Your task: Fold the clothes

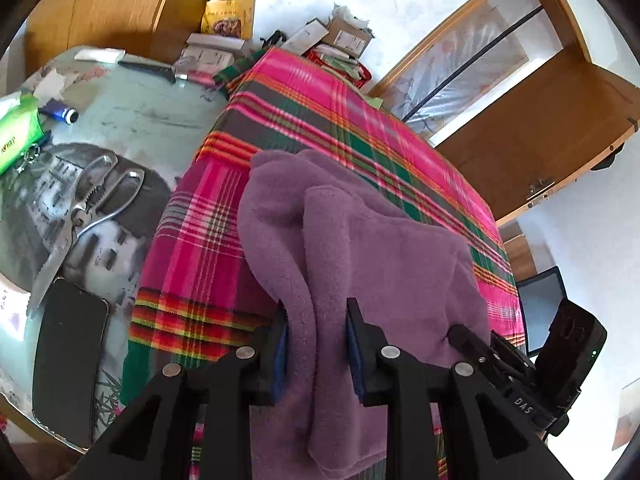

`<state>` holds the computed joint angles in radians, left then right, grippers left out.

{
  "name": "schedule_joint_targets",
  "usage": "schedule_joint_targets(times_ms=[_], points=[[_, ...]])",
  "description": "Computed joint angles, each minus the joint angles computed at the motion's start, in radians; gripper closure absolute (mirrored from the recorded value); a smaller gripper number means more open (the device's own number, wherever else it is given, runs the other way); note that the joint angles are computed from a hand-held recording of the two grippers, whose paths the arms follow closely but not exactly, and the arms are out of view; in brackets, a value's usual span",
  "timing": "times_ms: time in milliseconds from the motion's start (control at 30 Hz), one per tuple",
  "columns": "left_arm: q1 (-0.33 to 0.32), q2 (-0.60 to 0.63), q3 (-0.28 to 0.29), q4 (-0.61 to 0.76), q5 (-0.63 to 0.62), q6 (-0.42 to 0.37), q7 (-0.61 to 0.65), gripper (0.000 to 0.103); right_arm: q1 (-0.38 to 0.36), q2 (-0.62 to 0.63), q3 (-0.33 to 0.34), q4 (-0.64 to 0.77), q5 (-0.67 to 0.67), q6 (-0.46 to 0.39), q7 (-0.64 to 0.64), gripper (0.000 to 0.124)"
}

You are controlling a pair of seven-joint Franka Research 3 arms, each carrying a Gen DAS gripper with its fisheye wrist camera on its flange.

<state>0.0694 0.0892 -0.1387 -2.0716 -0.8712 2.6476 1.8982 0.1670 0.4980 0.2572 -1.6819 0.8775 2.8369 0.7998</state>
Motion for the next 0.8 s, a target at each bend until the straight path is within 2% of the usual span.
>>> schedule_joint_targets(times_ms=[67,133,267,400,467,500,567,600,633,733,800], points=[[0.007,0.004,0.002,0.004,-0.014,-0.017,0.01,0.073,-0.003,0.003,-0.002,0.004,-0.01,-0.012,-0.011,0.087],[0.012,0.001,0.003,0.001,-0.03,-0.027,0.019,0.072,-0.002,0.001,-0.009,0.001,-0.022,-0.017,-0.009,0.08],[0.006,-0.028,0.011,-0.032,-0.024,0.002,0.019,0.072,0.005,-0.036,-0.028,-0.048,-0.043,-0.004,0.009,0.076],[-0.01,-0.065,0.019,-0.065,0.008,0.052,-0.032,0.072,0.045,-0.081,-0.074,-0.107,-0.106,0.072,0.086,0.076],[-0.026,-0.096,0.019,-0.086,-0.026,0.088,-0.007,0.074,0.064,-0.106,-0.083,-0.149,-0.132,0.158,0.126,0.076],[-0.036,-0.11,0.021,-0.095,-0.044,0.105,0.006,0.074,0.056,-0.111,-0.065,-0.159,-0.128,0.195,0.121,0.076],[-0.058,-0.129,0.029,-0.101,-0.086,0.118,0.036,0.074,0.026,-0.115,-0.01,-0.171,-0.108,0.265,0.092,0.084],[-0.068,-0.128,0.033,-0.095,-0.109,0.117,0.06,0.074,-0.002,-0.106,0.027,-0.159,-0.098,0.275,0.068,0.093],[-0.077,-0.126,0.036,-0.089,-0.126,0.115,0.081,0.074,-0.002,-0.093,0.03,-0.143,-0.11,0.269,0.073,0.096],[-0.088,-0.091,0.033,-0.064,-0.061,0.09,0.049,0.074,0.023,-0.057,0.008,-0.097,-0.164,0.219,0.119,0.103],[-0.083,-0.061,0.029,-0.047,-0.007,0.054,0.014,0.074,0.085,-0.038,-0.066,-0.08,-0.241,0.188,0.203,0.103]])
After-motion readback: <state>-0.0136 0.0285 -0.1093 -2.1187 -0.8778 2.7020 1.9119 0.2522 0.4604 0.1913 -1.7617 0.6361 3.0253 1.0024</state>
